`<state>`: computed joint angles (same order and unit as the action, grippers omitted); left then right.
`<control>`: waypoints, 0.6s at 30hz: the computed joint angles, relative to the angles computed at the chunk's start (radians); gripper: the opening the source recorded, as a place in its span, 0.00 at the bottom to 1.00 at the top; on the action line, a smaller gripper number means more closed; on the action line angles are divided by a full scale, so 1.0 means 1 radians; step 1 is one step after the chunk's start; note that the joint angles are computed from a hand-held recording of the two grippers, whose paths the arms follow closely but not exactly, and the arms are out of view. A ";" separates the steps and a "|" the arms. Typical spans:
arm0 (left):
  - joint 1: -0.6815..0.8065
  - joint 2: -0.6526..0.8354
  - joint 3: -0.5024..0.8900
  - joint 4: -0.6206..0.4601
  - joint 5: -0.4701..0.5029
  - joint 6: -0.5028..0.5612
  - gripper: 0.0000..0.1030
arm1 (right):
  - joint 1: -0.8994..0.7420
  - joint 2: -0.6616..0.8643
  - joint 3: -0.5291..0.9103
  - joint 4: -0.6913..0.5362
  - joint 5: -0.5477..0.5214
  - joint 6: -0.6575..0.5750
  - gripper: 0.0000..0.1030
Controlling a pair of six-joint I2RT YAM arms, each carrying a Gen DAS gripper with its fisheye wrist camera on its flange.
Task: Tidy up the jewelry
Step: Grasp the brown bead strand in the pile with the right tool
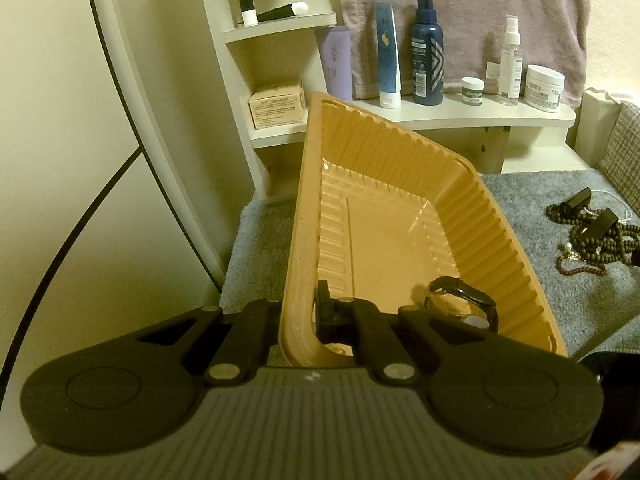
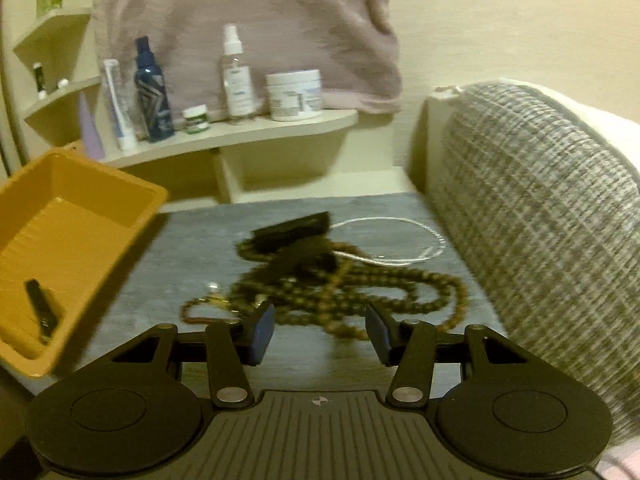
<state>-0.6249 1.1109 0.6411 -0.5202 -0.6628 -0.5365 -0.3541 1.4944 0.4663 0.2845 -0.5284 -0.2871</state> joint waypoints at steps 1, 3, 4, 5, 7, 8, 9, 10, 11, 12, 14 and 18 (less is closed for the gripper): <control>0.001 0.001 0.001 0.000 0.000 0.002 0.03 | 0.006 0.014 0.004 0.012 0.009 -0.005 0.50; 0.004 0.002 0.003 0.001 0.002 0.006 0.03 | 0.003 0.038 0.011 0.025 0.010 -0.028 0.50; 0.002 0.001 0.002 0.000 0.001 0.003 0.03 | 0.004 0.048 0.014 0.030 0.009 -0.036 0.48; 0.002 0.002 0.003 -0.001 0.001 0.004 0.03 | 0.010 0.058 0.019 0.035 0.011 -0.041 0.43; 0.002 0.005 0.005 -0.002 0.001 0.002 0.03 | 0.029 0.082 0.036 0.039 0.020 -0.045 0.37; 0.002 0.005 0.005 -0.002 0.000 0.002 0.03 | 0.041 0.092 0.044 0.041 0.028 -0.046 0.35; 0.002 0.005 0.005 -0.002 0.000 0.003 0.03 | 0.054 0.104 0.051 0.045 0.042 -0.050 0.34; 0.002 0.005 0.005 -0.002 0.000 0.003 0.03 | 0.067 0.117 0.057 0.048 0.054 -0.050 0.32; 0.002 0.004 0.005 -0.002 0.000 0.003 0.03 | 0.078 0.133 0.067 0.048 0.065 -0.051 0.31; 0.003 0.005 0.006 -0.002 0.001 0.004 0.03 | 0.088 0.147 0.075 0.049 0.081 -0.047 0.30; 0.002 0.004 0.006 -0.003 0.000 0.003 0.03 | 0.096 0.168 0.083 0.059 0.095 -0.040 0.27; 0.004 0.007 0.007 -0.001 0.001 0.004 0.03 | 0.096 0.184 0.086 0.073 0.093 -0.057 0.24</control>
<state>-0.6214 1.1175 0.6481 -0.5213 -0.6622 -0.5320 -0.2578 1.6786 0.5528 0.3574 -0.4351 -0.3438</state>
